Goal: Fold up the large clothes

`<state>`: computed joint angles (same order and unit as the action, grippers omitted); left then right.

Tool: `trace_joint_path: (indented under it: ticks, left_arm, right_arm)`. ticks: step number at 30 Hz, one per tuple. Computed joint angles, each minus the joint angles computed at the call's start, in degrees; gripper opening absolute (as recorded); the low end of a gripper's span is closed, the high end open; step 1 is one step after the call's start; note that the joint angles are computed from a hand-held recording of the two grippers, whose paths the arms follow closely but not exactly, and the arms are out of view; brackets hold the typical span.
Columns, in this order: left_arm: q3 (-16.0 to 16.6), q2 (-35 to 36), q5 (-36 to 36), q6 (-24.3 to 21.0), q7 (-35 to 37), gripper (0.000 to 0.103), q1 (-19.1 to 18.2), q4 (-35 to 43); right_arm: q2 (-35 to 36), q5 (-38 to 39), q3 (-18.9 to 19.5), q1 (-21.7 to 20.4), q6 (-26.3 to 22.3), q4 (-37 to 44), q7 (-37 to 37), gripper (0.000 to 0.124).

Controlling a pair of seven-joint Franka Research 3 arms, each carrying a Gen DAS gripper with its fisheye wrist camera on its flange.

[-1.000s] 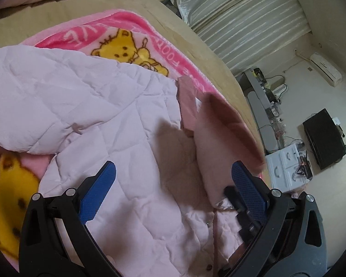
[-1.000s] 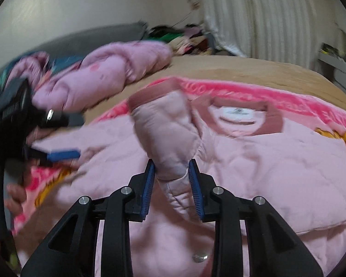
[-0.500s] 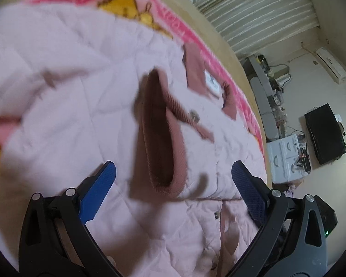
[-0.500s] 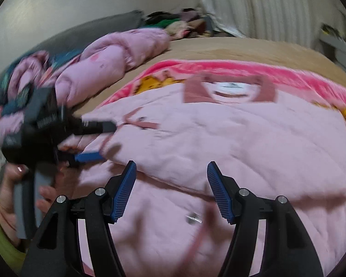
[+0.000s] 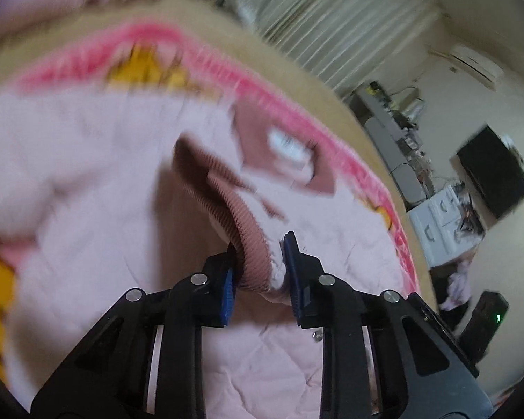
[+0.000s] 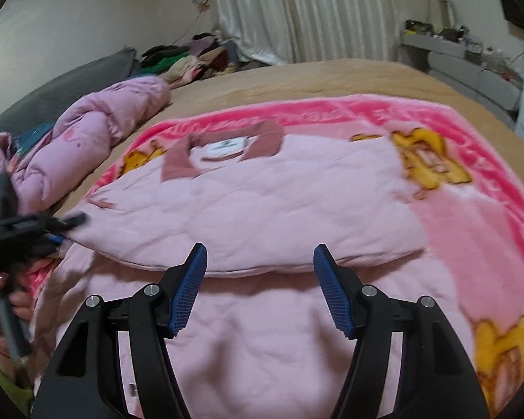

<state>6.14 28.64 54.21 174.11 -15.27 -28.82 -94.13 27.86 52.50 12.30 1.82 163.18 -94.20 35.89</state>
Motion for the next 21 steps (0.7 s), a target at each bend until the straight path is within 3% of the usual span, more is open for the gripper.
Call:
trace_joint_path:
  ticks: [2,6,8,10,15,21]
  left_arm:
    - [0.66,-2.5,3.4,-4.15,2.59,0.017,-1.55,0.1]
    - [-2.61,-2.71,4.72,-10.42,5.83,0.017,0.48,0.37]
    - [-6.99,-1.22,-1.9,-13.55,11.37,0.017,4.13,0.33]
    - [-10.82,0.25,-10.07,-13.47,16.14,0.017,7.92,-0.54]
    - [-9.64,0.3,-15.66,-10.58,17.47,0.017,7.98,-3.34]
    - [-8.38,0.42,-15.26,-14.27,18.29,0.017,5.93,-2.09]
  right_arm:
    - [0.66,-1.65,-1.46,0.69,-0.08,0.71,2.71,0.062]
    - [3.21,-6.75,-4.06,2.19,-1.38,4.13,10.65,0.062]
    - [4.62,-9.86,-5.21,2.97,-2.24,6.31,14.97,0.062]
    - [6.88,-14.06,-6.78,3.98,-4.32,10.1,20.21,0.062]
    - [12.53,-22.67,-8.61,5.59,-6.96,19.55,27.65,0.062]
    - [21.27,-31.18,-10.46,7.01,-12.79,34.05,36.15,0.062]
